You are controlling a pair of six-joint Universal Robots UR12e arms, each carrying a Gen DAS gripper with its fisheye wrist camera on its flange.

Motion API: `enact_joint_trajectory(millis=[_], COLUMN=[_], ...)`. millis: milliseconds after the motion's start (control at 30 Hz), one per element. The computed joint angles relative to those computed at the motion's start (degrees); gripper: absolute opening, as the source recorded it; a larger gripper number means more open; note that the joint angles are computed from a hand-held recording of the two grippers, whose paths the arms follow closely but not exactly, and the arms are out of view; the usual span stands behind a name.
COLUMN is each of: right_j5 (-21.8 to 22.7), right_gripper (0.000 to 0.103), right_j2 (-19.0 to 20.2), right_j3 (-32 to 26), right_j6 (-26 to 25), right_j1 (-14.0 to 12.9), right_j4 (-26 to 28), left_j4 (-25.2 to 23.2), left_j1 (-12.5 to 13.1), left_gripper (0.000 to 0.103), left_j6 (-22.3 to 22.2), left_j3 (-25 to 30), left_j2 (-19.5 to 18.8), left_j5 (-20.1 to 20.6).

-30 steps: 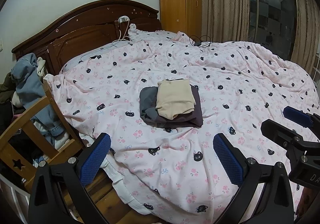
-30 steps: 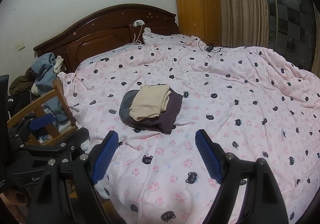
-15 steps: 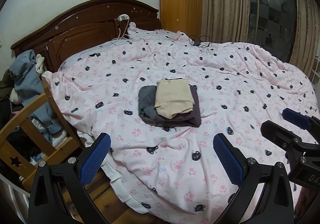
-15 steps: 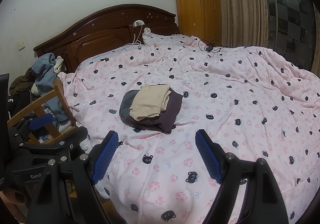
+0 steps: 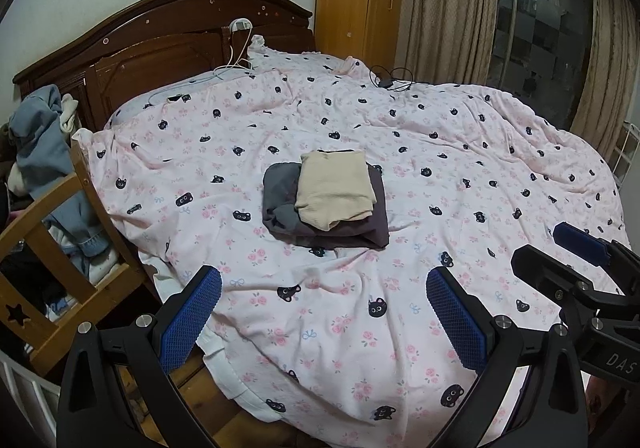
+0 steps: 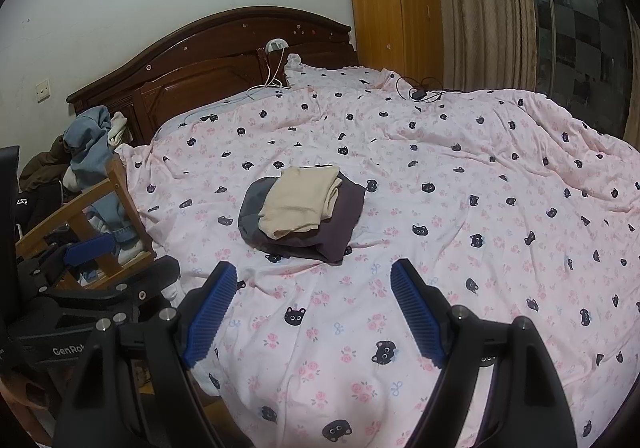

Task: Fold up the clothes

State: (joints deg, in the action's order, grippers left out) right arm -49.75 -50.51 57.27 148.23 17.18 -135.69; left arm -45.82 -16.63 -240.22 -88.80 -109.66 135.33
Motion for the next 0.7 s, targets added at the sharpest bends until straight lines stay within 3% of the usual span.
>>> enact_joint_trajectory(millis=[467, 700], right_j5=[0.05, 0.14], right_gripper=[0.081, 0.081], right_j2=[0.23, 0.41], right_j3=[-0.38, -0.74], right_j6=[0.27, 0.30], right_j1=[-0.10, -0.15], right_j4=[0.49, 0.73], left_j4=[-0.58, -0.74], left_j1=[0.34, -0.10], left_gripper=[0.102, 0.102], left_j6=[-0.90, -0.09], left_j3=[0.35, 0.83], left_j2=[-0.12, -0.54], left_j5=[-1.53, 0.46])
